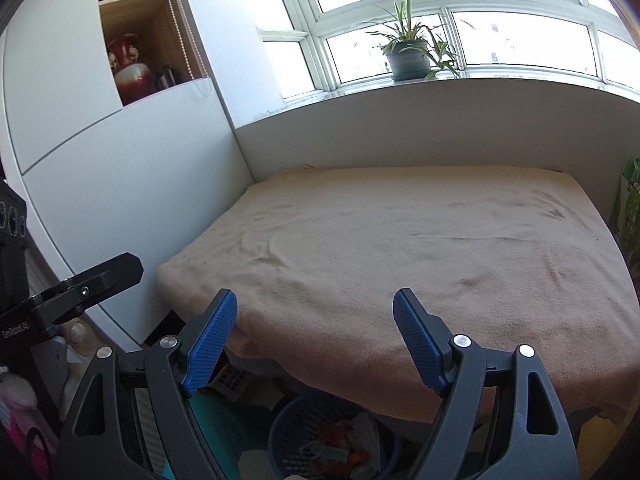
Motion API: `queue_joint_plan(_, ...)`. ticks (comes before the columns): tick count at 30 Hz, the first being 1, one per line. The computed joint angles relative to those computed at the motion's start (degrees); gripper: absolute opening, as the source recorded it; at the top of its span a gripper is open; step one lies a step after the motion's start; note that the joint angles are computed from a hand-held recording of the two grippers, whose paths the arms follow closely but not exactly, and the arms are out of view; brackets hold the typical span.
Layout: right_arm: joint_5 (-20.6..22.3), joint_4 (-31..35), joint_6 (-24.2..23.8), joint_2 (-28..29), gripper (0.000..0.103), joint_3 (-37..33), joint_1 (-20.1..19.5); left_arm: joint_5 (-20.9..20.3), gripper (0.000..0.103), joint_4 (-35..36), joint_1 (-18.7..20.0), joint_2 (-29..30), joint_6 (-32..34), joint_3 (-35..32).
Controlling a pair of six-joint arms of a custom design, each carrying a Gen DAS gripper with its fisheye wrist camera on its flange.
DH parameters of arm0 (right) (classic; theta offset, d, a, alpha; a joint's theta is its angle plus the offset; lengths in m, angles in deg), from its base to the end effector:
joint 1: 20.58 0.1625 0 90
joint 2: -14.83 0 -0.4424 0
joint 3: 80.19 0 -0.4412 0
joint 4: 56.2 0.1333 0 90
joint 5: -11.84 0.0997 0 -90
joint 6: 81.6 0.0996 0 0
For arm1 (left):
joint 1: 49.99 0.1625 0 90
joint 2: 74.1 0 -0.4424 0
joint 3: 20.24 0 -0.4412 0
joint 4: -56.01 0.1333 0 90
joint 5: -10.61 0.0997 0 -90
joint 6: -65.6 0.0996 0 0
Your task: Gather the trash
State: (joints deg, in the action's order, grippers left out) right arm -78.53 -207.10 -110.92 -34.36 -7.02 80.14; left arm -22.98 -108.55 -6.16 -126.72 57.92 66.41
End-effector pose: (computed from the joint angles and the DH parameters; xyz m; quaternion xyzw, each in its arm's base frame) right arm 0.2851 -0.7926 0.2983 0.3238 -0.8916 0.3120 0.0542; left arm -0.3883 -0.6725 0.2900 0.1179 0.8345 -0.4729 0.2571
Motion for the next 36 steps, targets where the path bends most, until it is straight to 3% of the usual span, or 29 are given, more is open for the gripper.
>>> queue_joint_plan(36, -0.9, 3.3, 1.6, 0.8, 0.080, -1.3, -0.1, 3.4, 0.100, 4.0, 0.0, -0.3, -3.6, 0.0)
